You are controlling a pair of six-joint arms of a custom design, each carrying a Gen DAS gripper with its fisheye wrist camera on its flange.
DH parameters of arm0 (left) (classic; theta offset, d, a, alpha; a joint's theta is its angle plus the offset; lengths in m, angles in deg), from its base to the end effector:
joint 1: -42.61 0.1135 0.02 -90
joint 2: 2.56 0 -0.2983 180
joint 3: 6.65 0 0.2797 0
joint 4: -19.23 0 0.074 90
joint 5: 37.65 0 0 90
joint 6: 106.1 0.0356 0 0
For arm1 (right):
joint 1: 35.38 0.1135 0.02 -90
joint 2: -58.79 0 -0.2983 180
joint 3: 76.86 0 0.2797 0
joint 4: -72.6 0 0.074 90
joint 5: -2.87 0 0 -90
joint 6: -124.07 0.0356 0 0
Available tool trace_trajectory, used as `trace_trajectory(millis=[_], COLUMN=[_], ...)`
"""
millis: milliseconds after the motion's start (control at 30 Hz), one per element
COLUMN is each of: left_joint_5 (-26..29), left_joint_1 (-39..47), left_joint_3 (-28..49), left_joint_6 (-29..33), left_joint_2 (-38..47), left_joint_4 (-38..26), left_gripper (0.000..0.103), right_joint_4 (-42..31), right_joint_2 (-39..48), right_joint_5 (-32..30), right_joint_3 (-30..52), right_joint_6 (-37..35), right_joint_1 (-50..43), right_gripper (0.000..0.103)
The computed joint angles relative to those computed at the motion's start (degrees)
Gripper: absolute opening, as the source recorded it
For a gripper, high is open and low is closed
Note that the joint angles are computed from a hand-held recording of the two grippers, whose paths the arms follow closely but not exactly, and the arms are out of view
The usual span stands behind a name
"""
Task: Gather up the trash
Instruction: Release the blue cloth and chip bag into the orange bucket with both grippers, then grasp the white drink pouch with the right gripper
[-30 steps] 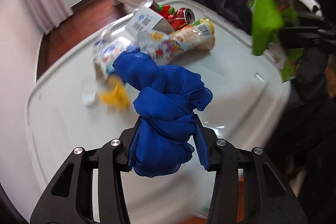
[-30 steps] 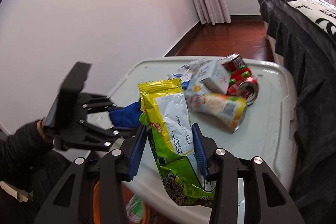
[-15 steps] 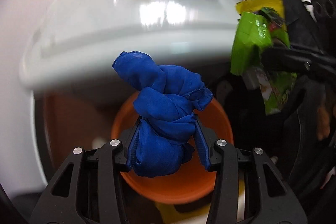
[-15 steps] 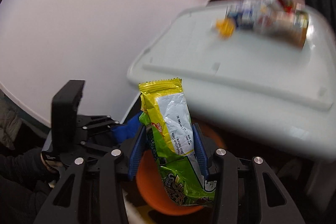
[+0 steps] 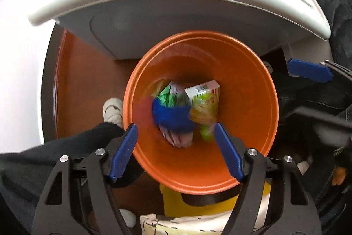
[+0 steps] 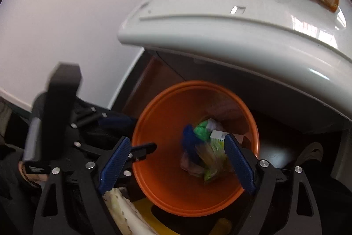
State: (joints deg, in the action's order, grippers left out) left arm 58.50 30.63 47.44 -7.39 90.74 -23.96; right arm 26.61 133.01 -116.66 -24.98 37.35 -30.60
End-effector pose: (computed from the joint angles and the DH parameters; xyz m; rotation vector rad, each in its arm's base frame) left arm 0.2617 -0.0594 0.1261 0.5506 2.9568 -0.1672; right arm 0.2341 0.0372 0.1967 -0.1720 2.7058 0.7483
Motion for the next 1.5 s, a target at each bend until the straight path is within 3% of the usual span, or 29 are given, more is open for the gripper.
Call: trace_trajectory(millis=[167,333,500,700,900,1167,1500], left_joint_5=[1.27,1.53,1.57,1.6,1.52,3.15,2.74], left_joint_1=[-1.15,-1.79,-1.61,-1.78,-1.78,-1.56,-1.19], left_joint_3=[1.4,9.96,24.27,42.93,52.87,57.44,57.92], left_joint_6=[-0.81,0.94,1.99,0.74,-1.11,-1.86,-1.47], left_joint_2=[-6.72,-6.61,1.39,16.36,25.02,28.99,29.26], left_joint_4=[0.27,1.77,1.74,-0.35,-1.83,-3.01,-2.65], left_gripper=[0.071,0.071,0.071,0.071,0.071,0.071,0.071], right_joint_4=[-0.82,-2.04,-4.31,-6.51,-9.76,-15.02,-14.53], right_joint_2=[-4.85,-4.22,7.58,22.42,33.74,44.72,48.8], right_joint_5=[-1.97,-1.83,-3.4,5.08,9.31,15.51,19.63], right_joint_3=[3.57,13.9,27.47,40.85,49.9,59.73,62.47], right_joint_6=[-2.08,-11.76,-21.49,-33.22,-40.02,-44.79,-45.55], right_joint_1=[-4.95,-14.37,-21.29,-19.57,-19.59,-17.57,-16.52], right_gripper=[0.086,0.089,0.09,0.09,0.088,0.087,0.088])
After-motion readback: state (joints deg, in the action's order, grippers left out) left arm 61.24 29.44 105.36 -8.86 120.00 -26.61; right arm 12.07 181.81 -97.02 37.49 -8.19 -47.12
